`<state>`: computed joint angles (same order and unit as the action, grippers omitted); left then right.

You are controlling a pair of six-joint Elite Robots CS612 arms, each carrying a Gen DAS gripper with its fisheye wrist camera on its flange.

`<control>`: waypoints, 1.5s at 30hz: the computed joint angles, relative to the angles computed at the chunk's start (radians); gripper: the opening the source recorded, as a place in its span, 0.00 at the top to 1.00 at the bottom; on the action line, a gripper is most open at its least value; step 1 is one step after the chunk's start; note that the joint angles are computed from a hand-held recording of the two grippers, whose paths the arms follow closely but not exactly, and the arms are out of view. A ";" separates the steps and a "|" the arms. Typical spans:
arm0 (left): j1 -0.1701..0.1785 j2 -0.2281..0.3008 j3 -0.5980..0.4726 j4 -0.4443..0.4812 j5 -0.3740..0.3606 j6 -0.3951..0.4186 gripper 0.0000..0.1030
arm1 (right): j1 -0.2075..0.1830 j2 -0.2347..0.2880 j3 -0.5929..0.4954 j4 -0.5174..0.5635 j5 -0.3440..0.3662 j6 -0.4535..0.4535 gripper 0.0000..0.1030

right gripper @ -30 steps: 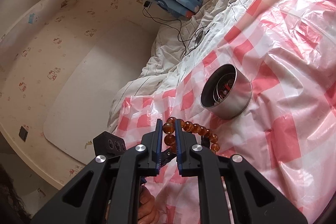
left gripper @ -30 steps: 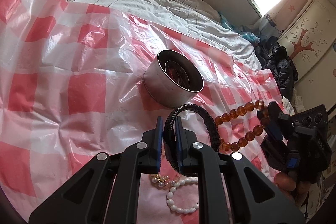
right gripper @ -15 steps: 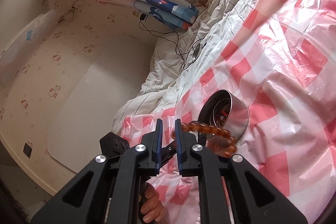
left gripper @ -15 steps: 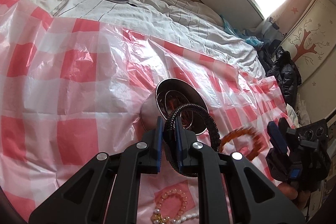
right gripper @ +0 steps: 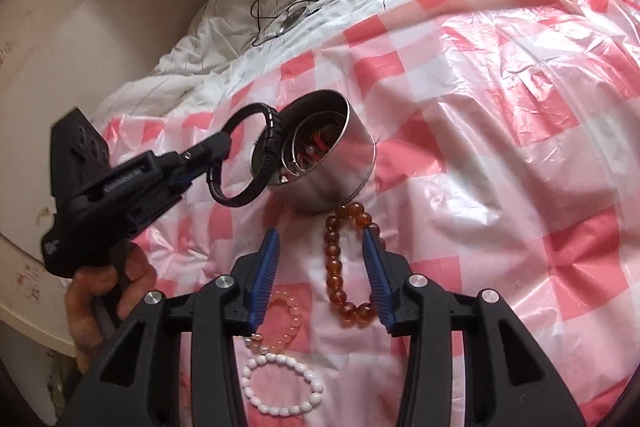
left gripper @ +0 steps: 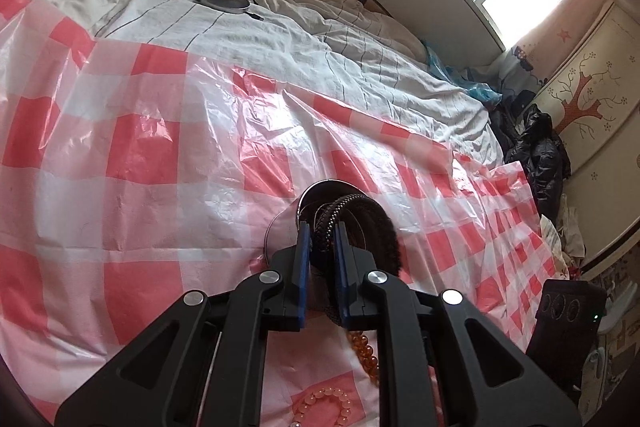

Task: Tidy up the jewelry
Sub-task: 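Lower the black braided bracelet into the tin and open the left tool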

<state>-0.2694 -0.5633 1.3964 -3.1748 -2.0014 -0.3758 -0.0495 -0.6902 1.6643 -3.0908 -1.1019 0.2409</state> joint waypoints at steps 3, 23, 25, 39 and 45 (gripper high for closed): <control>0.002 -0.002 0.005 -0.002 -0.013 -0.004 0.89 | 0.021 0.000 -0.005 0.047 -0.122 -0.042 0.59; 0.008 0.016 -0.015 0.094 0.029 -0.023 0.89 | -0.021 0.022 0.019 -0.106 0.074 0.067 0.88; 0.011 0.017 -0.016 0.090 0.036 -0.036 0.89 | -0.040 0.041 0.018 -0.196 0.178 0.161 0.88; 0.003 0.049 -0.049 0.125 0.078 -0.018 0.63 | -0.084 0.116 -0.034 -0.439 0.403 0.487 0.88; 0.011 0.045 -0.041 0.072 0.065 -0.093 0.60 | -0.085 0.119 -0.034 -0.455 0.416 0.503 0.88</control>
<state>-0.2586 -0.5180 1.3554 -3.1030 -1.9368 -0.4688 -0.1344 -0.5707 1.6307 -3.5458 -0.6856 0.7444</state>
